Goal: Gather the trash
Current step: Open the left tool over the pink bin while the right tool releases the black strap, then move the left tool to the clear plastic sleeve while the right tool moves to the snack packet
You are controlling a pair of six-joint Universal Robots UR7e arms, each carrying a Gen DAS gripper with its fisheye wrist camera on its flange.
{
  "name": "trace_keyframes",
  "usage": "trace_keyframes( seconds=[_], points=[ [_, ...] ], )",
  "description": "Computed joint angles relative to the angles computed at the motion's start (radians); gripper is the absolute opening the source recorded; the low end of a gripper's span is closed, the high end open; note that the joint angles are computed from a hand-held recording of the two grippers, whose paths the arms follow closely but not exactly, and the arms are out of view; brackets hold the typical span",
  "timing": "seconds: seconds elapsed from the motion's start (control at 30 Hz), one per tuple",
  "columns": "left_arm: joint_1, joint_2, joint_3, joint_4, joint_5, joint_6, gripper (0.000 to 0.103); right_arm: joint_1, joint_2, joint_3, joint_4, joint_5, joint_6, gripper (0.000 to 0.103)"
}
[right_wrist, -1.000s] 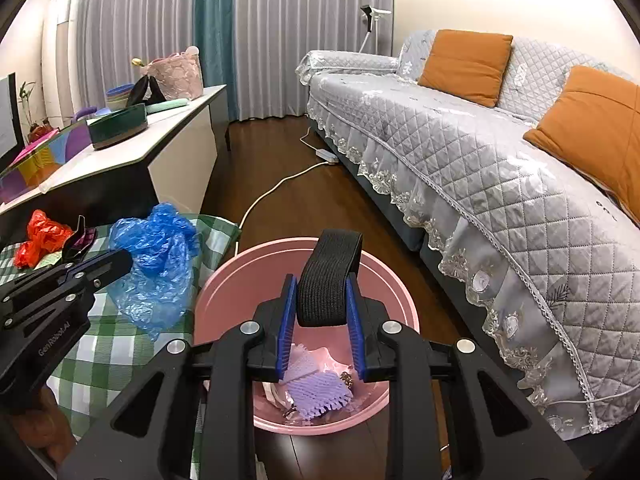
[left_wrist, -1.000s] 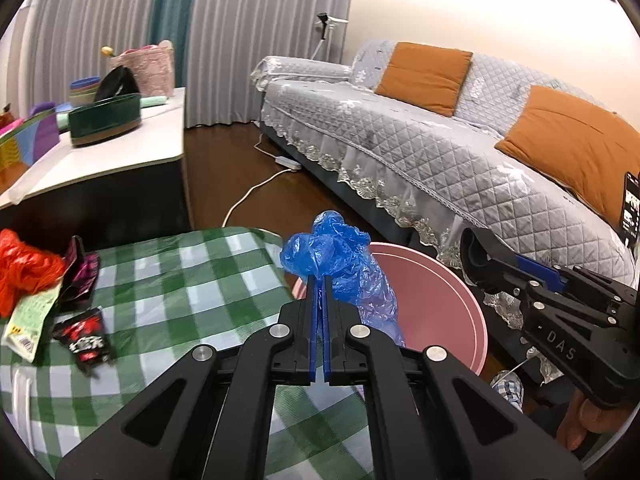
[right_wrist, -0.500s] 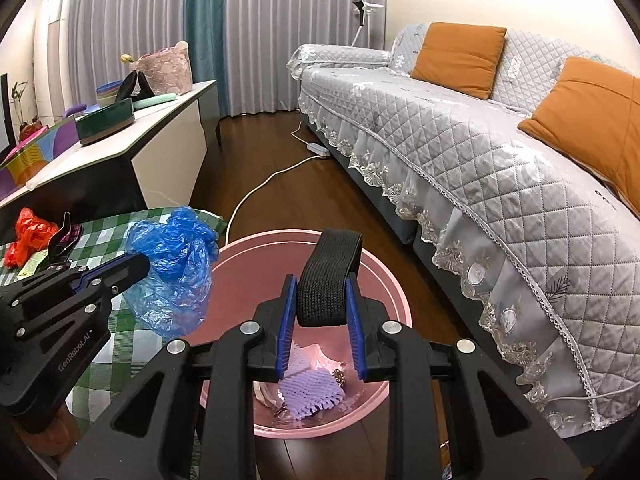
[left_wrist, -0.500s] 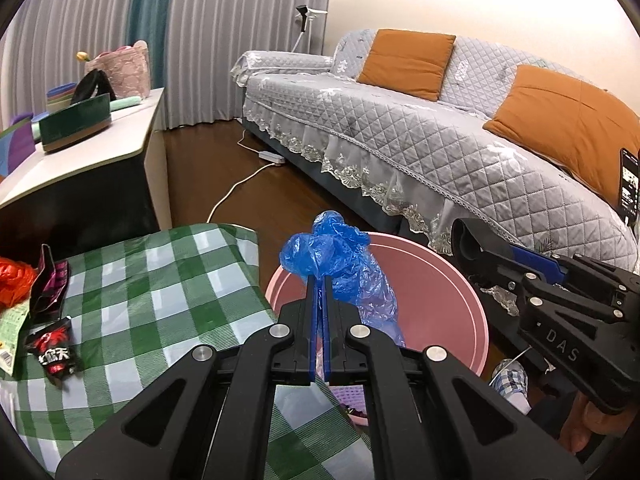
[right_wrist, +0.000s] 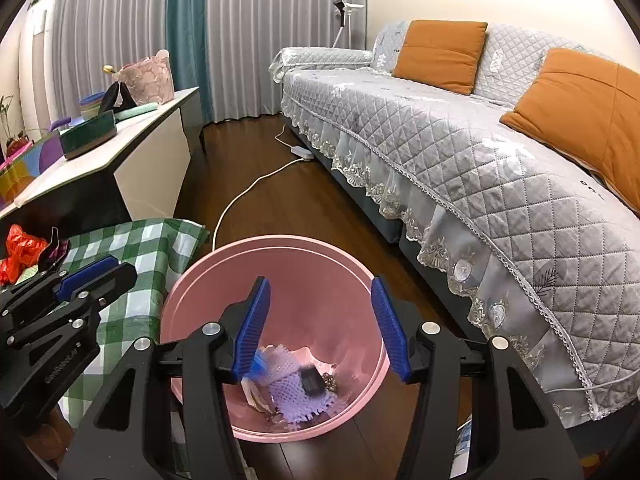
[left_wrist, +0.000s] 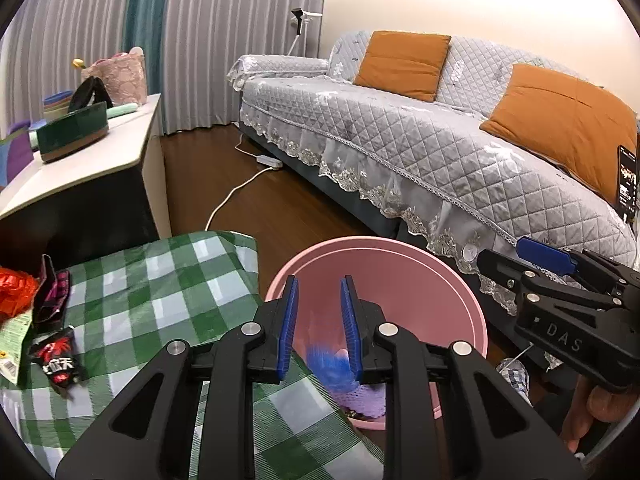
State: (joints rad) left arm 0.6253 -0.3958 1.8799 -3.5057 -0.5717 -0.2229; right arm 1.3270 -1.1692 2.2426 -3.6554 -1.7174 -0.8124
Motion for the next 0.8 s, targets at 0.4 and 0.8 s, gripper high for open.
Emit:
trace_keyframes(
  seconds=[0.4, 0.8],
  points=[
    [-0.077, -0.104, 0.112, 0.04, 0.114, -0.082, 0.022, 0.056, -0.062, 0.045, 0.02, 0.047, 0.024, 0.053],
    [-0.2, -0.287, 0.326, 0.321, 0.254, -0.414, 0.022, 0.141, -0.14, 0.139, 0.032, 0.117, 0.024, 0.053]
  ],
)
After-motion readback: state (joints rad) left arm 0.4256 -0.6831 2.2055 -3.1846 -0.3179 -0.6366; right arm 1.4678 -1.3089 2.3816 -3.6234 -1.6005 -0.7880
